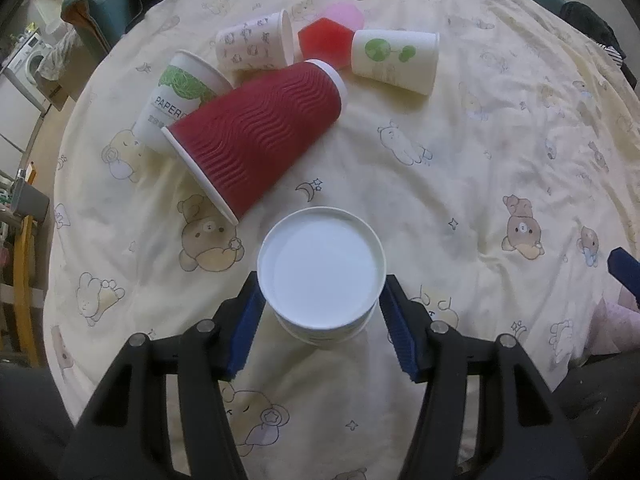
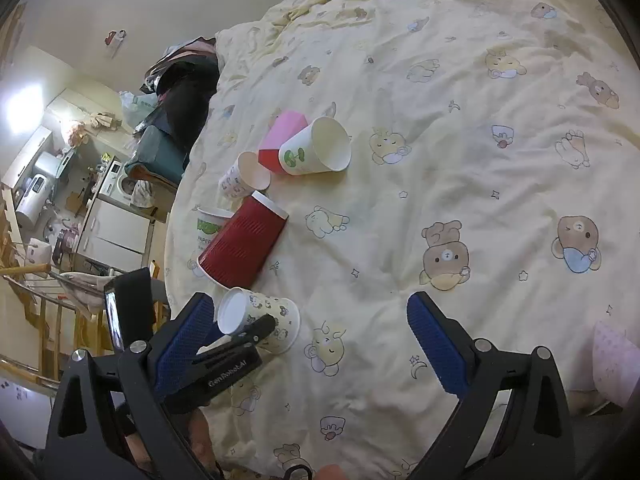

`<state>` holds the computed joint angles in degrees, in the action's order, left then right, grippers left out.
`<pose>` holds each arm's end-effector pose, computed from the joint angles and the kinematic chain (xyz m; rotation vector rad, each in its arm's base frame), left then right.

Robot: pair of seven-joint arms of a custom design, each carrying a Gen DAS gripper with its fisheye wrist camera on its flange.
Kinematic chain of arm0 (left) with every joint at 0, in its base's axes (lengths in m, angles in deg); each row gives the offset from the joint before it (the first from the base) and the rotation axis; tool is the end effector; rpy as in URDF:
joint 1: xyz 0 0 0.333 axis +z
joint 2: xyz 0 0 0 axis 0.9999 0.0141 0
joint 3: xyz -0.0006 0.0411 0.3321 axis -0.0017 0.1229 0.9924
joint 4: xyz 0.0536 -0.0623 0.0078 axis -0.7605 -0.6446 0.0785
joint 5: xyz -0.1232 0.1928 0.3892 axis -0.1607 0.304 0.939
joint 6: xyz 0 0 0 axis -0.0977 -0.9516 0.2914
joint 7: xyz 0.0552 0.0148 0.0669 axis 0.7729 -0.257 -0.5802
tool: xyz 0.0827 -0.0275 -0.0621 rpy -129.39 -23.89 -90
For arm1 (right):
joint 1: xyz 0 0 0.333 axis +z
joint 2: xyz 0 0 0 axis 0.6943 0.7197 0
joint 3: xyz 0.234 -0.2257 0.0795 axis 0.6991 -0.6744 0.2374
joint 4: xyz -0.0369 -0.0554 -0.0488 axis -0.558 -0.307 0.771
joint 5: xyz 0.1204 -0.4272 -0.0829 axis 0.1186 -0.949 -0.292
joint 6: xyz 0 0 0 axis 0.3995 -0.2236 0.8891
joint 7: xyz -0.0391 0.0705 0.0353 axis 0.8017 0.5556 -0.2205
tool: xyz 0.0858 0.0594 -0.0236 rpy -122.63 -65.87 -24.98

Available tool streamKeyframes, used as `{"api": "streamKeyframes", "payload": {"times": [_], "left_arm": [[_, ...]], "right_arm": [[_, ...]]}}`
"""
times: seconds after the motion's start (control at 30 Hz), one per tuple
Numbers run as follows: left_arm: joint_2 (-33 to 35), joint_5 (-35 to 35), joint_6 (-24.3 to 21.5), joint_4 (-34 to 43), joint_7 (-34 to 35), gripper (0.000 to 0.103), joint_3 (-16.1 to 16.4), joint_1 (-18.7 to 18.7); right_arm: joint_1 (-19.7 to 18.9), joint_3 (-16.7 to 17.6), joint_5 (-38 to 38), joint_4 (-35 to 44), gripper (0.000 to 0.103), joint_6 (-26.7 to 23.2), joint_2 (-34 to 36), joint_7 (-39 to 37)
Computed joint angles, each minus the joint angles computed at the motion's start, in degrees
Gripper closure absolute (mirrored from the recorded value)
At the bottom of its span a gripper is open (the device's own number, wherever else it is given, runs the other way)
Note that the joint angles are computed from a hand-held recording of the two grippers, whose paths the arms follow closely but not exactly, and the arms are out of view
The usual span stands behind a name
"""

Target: Flip cup upside down

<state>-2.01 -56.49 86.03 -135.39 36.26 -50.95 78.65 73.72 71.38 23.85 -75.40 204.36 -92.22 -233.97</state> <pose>0.5396 -0.2268 0.5046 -1.1916 2.7639 -0.4396 0.3690 0.4286 0.5526 -0.7527 2.3025 -0.2157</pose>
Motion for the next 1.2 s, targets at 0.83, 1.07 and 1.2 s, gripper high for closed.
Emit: {"api": "streamKeyframes", "payload": {"times": [0.83,1.07,1.2], "left_arm": [[-11.2,-16.0,7.1,-4.4,13.7,0.000,7.9,4.4],[-11.1,-22.0,13.2,-5.3,19.7,0.000,9.8,5.0],[-11.6,-24.6,15.4,-6.7,21.4,0.000,10.3,5.0]], "right_arm": [[2.0,0.5,-5.4,8.7,0.000,-8.3,6.2,-5.7],[7.4,1.2,-12.0,20.6,0.000,-23.6,14.5,-10.9],[11.5,0.1,-15.0,24.4,0.000,-29.1,18.0,-11.3]]}}
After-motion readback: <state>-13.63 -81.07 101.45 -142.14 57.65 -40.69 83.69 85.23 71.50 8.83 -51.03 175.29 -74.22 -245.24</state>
